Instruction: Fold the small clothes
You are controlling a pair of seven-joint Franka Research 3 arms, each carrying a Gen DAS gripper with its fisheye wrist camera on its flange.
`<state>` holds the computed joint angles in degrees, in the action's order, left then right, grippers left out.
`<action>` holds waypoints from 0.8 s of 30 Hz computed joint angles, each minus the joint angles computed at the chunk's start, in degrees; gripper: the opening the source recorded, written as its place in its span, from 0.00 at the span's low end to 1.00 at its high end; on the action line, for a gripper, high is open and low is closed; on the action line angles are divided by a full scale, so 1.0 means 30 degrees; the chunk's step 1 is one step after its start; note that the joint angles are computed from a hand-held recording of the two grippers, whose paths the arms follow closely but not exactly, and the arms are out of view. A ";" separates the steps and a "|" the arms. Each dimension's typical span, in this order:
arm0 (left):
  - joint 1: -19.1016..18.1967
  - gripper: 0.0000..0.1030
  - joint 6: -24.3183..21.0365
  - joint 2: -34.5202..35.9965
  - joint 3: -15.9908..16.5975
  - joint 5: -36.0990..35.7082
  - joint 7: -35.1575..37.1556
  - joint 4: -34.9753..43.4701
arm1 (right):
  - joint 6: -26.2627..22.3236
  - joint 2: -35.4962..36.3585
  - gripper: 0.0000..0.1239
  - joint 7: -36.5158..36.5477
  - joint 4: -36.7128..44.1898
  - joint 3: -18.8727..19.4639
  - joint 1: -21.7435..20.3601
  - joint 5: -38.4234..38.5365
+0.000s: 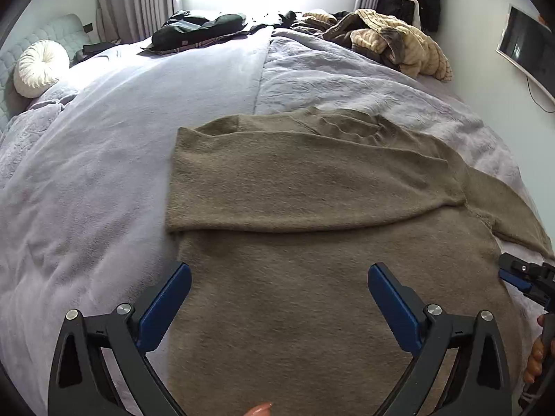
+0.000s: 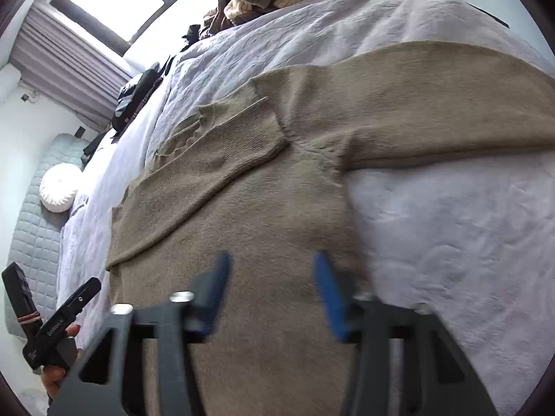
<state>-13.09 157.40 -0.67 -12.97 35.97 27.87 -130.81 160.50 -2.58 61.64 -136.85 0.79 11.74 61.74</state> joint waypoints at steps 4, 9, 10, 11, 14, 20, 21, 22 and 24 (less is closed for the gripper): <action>-0.0446 0.99 -0.1185 0.0541 -0.0303 -0.0241 0.0214 0.0964 | -0.0196 -0.0916 0.55 -0.0833 -0.0808 -0.0413 -0.0232 0.0631; -0.0995 0.99 -0.1341 0.1170 -0.0462 -0.1331 0.0833 0.1633 | -0.0444 -0.1731 0.56 -0.1583 -0.1704 -0.1096 -0.0639 0.1575; -0.1064 0.99 -0.1219 0.1290 -0.0433 -0.1444 0.0803 0.1672 | -0.0505 -0.1821 0.56 -0.1726 -0.1833 -0.1216 -0.0734 0.1729; -0.1213 0.99 -0.1288 0.1472 -0.0457 -0.1402 0.0627 0.1877 | -0.0569 -0.1904 0.56 -0.1838 -0.1946 -0.1325 -0.0835 0.1864; -0.1592 0.99 -0.1443 0.1954 -0.0501 -0.1386 0.0552 0.2384 | -0.0901 -0.2143 0.55 -0.2669 -0.2231 -0.1811 -0.1227 0.2874; -0.2484 0.99 -0.2035 0.3350 -0.0587 -0.1367 0.1031 0.4030 | 0.0276 -0.2502 0.55 -0.3887 -0.2304 -0.2594 -0.2394 0.5464; -0.2621 0.99 -0.2186 0.3558 -0.0566 -0.1369 0.1106 0.4302 | 0.0414 -0.2451 0.55 -0.3937 -0.2195 -0.2674 -0.2577 0.5844; -0.2793 0.99 -0.2444 0.3879 -0.0566 -0.1359 0.1200 0.4730 | 0.0630 -0.2319 0.55 -0.3904 -0.2019 -0.2805 -0.2819 0.6335; -0.3143 0.99 -0.2977 0.4379 -0.0515 -0.1239 0.1263 0.5450 | 0.0737 -0.2003 0.55 -0.4049 -0.1655 -0.2980 -0.3245 0.7304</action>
<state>-22.52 148.47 12.46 -14.51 32.25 31.66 -114.46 162.71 -8.59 49.49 -141.82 -8.15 2.00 83.65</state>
